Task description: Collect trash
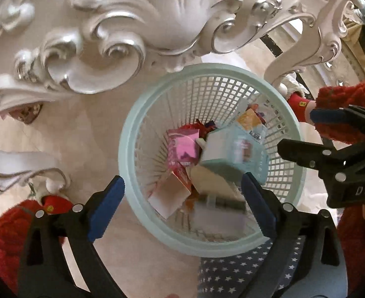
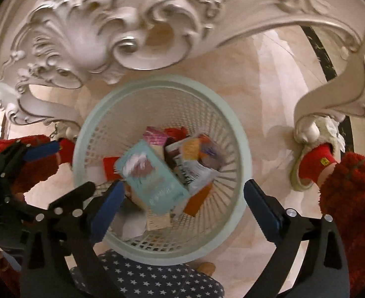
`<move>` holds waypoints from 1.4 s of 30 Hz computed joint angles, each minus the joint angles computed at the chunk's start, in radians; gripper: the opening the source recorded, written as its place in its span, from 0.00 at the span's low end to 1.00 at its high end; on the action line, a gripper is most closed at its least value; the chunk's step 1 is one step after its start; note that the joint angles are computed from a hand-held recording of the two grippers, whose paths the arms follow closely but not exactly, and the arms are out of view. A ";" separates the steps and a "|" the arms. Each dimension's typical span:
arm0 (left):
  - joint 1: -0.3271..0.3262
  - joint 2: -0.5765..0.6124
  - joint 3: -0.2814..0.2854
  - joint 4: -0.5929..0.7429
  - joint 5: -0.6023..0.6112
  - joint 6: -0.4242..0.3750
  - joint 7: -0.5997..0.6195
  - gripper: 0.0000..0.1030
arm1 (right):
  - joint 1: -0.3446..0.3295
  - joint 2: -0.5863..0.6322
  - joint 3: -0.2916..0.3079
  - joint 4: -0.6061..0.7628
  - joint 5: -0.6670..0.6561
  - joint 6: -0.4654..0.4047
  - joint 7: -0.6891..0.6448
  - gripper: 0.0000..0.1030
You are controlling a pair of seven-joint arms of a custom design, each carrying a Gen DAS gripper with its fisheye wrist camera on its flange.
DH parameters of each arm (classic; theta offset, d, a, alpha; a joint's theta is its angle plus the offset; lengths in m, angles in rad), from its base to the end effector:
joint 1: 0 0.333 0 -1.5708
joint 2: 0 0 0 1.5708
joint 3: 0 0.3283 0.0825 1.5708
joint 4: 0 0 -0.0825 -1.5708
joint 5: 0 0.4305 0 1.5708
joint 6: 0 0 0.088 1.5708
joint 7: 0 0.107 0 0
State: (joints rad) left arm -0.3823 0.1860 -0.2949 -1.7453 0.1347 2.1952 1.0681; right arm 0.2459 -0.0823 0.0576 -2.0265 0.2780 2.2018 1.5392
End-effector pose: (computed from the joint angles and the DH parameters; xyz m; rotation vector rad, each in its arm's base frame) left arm 0.5445 -0.4166 0.4906 -1.8679 2.3465 -0.3842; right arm 0.5686 0.1887 0.5068 -2.1618 1.7677 0.0507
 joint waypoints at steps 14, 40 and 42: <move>-0.013 -0.096 0.006 0.025 0.096 -0.040 -0.109 0.89 | -0.001 -0.096 0.015 0.027 -0.063 -0.017 0.085 0.93; 0.005 -0.285 -0.022 0.029 0.226 -0.046 -0.300 0.89 | -0.025 -0.267 0.043 0.025 -0.160 -0.034 0.147 0.93; 0.006 -0.277 -0.023 0.038 0.233 -0.055 -0.307 0.89 | -0.022 -0.263 0.044 0.029 -0.161 -0.041 0.141 0.93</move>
State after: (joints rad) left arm -0.3762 -0.0909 -0.3177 -1.7069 0.3673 2.1405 0.7608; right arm 0.2235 -0.3451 0.1012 -1.9976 0.1169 2.1612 1.6797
